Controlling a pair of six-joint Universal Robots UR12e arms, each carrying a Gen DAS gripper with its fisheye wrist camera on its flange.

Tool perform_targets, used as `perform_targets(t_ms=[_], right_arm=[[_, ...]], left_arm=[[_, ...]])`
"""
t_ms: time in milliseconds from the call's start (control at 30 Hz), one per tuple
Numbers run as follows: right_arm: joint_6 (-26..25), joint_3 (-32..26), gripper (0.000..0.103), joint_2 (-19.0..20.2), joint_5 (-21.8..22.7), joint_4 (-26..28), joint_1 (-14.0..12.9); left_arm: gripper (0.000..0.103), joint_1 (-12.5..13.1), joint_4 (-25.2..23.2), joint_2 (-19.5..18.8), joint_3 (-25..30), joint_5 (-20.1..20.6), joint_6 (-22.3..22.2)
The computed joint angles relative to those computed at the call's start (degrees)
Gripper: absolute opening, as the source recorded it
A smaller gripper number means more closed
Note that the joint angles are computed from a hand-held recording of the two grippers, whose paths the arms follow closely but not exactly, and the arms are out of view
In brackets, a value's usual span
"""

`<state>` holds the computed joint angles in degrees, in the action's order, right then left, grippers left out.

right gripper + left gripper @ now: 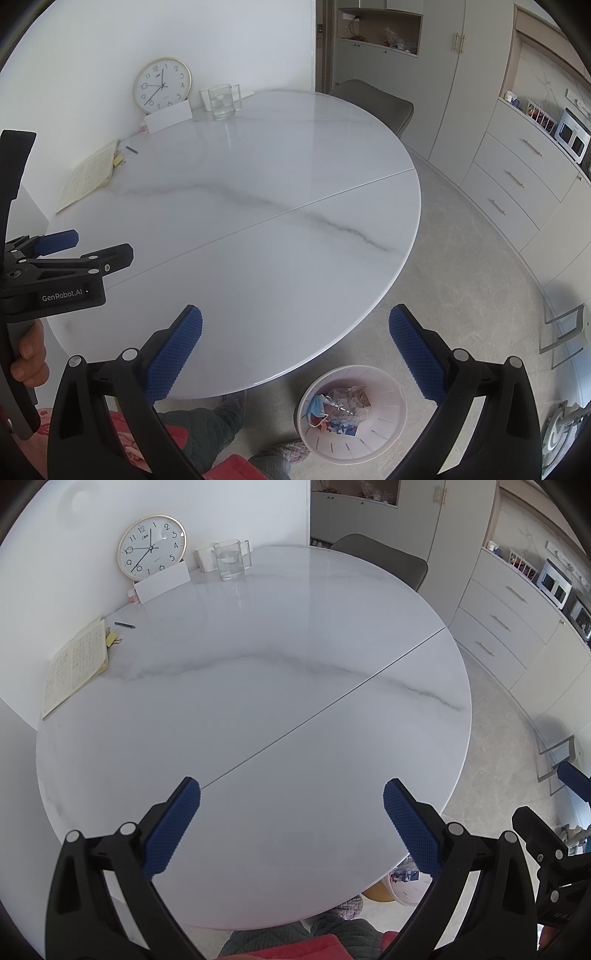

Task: Collect trash

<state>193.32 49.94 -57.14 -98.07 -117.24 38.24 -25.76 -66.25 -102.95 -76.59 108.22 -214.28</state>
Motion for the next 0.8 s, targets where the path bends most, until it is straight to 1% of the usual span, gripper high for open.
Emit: perform_targets(t_ms=[133,300,400,567,667,800], right_arm=[[-0.03,-0.08,0.101,0.05,0.17,0.13,-0.03],[0.05,0.02,0.101,0.03,0.12,-0.04,-0.03],[0.09,0.31,0.101,-0.07,0.1,-0.26,-0.02],[0.05,0.34,0.101,-0.09,0.18,-0.21,-0.06],[0.01,0.32,0.101,-0.08,0.19,-0.21,-0.05],[0.06,0.31,0.101,-0.07,0.16,-0.22,-0.05]], left_arm=[[0.095,0.28,0.01,0.05,-0.15,-1.6,-0.95],[0.095,0.06,-0.31,-0.04,-0.04,-0.2,-1.65],[0.095,0.21,-0.46,-0.05,0.03,-0.78,-1.82],[0.095,0.23,-0.56,-0.25,0.36,-1.18,-0.86],[0.095,-0.06,-1.09,-0.55,0.89,0.05,-0.27],[0.095,-0.04,-0.86,-0.47,0.82,0.03,-0.26]])
